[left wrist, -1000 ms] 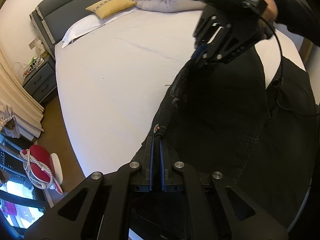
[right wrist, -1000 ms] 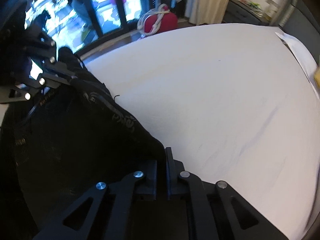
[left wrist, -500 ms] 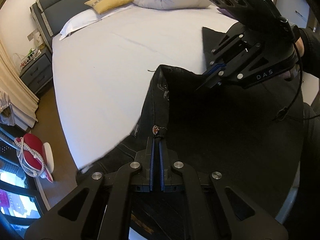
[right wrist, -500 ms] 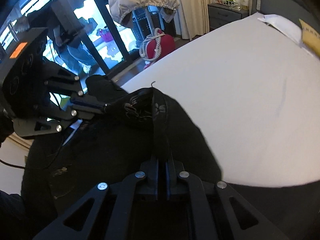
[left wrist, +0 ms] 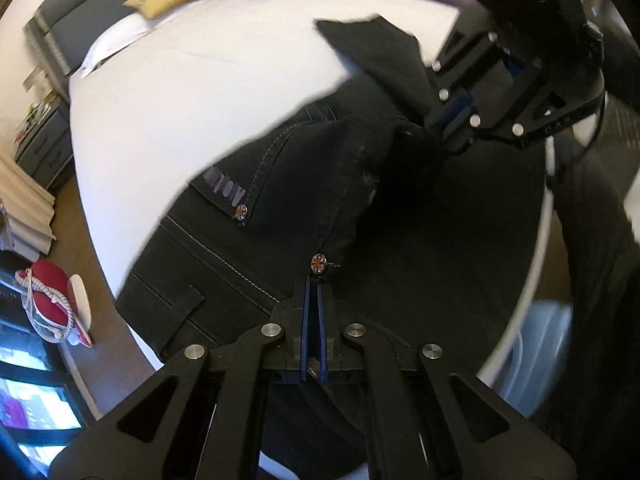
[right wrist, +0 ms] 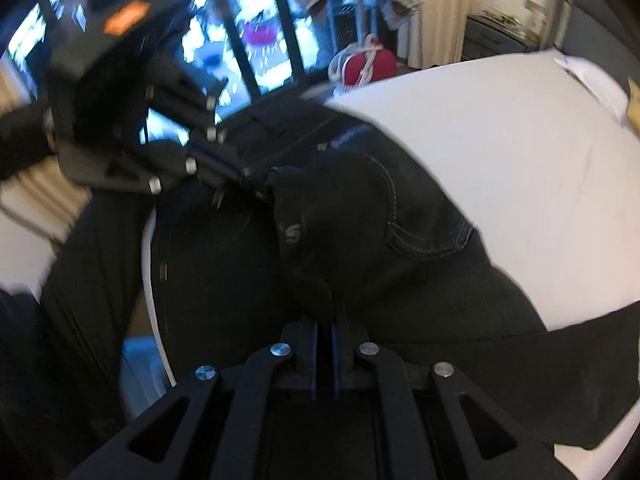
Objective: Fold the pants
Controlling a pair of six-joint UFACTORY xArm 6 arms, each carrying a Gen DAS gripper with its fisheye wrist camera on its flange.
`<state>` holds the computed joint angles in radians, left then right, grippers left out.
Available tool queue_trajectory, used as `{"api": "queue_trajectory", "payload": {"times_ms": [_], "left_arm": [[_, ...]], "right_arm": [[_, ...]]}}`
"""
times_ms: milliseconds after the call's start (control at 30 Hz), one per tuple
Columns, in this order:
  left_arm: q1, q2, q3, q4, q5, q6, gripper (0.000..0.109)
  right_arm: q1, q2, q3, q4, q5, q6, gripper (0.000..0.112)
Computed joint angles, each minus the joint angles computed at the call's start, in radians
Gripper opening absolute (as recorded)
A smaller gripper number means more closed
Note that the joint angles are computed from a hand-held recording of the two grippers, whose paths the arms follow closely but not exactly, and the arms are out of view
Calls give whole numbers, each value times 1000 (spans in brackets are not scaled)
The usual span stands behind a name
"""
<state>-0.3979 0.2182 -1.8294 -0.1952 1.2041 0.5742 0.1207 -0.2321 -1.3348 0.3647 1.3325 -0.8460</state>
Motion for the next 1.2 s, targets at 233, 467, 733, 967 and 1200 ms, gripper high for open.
{"api": "queue_trajectory", "payload": {"times_ms": [233, 467, 733, 967, 1200], "left_arm": [[-47, -146, 208, 51, -11, 23, 2], [-100, -253, 334, 85, -24, 37, 2], [-116, -341, 436, 81, -28, 41, 2], [-121, -356, 467, 76, -53, 4, 2], [-97, -372, 493, 48, -74, -43, 8]], "right_arm": [[195, -301, 339, -382, -190, -47, 7], [337, -425, 479, -570, -248, 68, 7], [412, -432, 504, -648, -258, 196, 7], [467, -455, 545, -745, -274, 284, 7], [497, -503, 614, -804, -279, 338, 9]]}}
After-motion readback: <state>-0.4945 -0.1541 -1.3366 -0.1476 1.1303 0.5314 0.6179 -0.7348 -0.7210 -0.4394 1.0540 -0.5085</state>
